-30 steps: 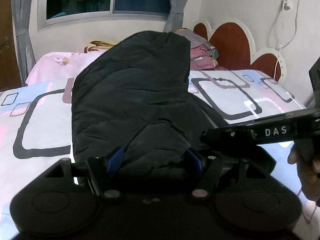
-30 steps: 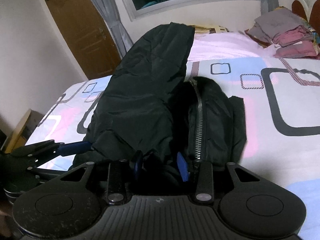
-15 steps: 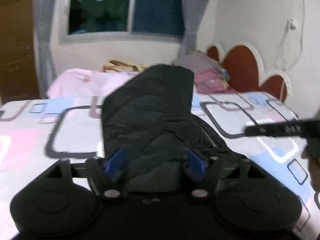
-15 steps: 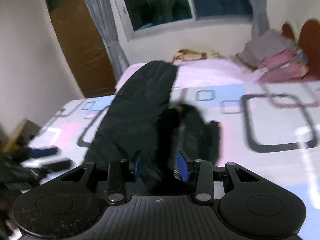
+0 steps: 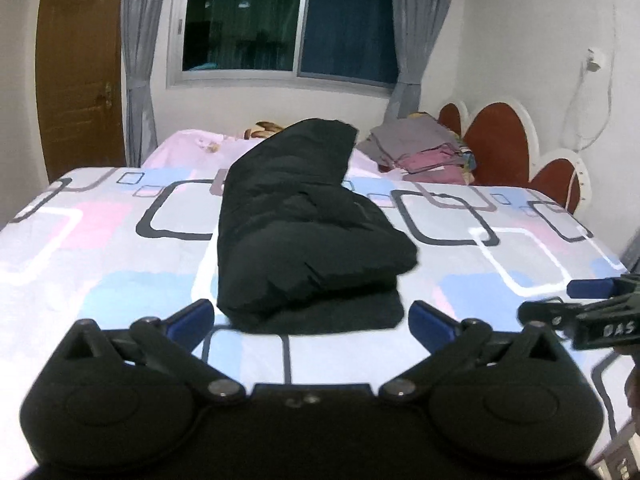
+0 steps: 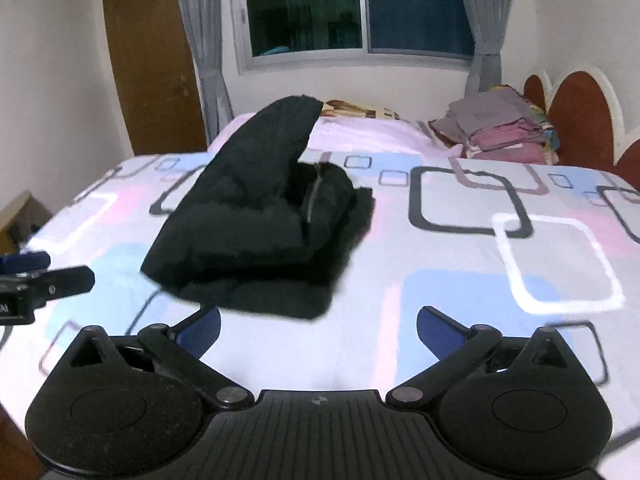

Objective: Fold large clothes

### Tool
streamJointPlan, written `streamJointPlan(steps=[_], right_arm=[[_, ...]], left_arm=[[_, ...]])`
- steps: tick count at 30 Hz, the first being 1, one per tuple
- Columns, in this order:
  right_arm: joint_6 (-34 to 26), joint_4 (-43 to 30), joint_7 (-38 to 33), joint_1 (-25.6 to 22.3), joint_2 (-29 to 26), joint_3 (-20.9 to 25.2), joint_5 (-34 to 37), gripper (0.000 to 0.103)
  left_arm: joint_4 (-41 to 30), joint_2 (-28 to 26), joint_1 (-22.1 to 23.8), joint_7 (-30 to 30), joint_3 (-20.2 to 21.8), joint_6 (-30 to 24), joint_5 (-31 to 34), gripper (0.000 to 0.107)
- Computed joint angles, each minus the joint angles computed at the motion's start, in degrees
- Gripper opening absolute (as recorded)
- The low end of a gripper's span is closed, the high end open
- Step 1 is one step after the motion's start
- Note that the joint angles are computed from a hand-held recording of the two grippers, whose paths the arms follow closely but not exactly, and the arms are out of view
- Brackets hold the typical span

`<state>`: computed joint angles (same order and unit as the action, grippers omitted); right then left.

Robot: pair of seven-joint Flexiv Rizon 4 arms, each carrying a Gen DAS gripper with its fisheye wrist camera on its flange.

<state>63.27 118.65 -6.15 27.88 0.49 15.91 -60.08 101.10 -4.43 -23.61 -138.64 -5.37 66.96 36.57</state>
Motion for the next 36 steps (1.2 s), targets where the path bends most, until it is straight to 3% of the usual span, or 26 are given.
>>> streamJointPlan(steps=[4,10,21,36], right_arm=[[-3.7,2.3,2.0,1.0,3.3,2.4,0.4,0.103],[-8.2,2.9,2.5,1.9,5.5,4.5,0.5,0.103],[-6.9,3.3,3.1,1.3,6.7,4.9,-0.3,0.103],[-4.5,4.1,1.9,-0.1,7.6,4.7,0.0,0.103]], left_arm=[[0.9,3.5,-1.7,-5.4,-1.6,-4.7,4.4,0.103],[2.6,6.8,-0.9,-8.4,-4.7,-7.3,6.5,0.103],[3.0,8.8,0.9,-11.5,-8.1,-9.2,9.1,0.103],[2.0,8.0,0.3,-12.4,-8.3,-9.5,10.2,0.103]])
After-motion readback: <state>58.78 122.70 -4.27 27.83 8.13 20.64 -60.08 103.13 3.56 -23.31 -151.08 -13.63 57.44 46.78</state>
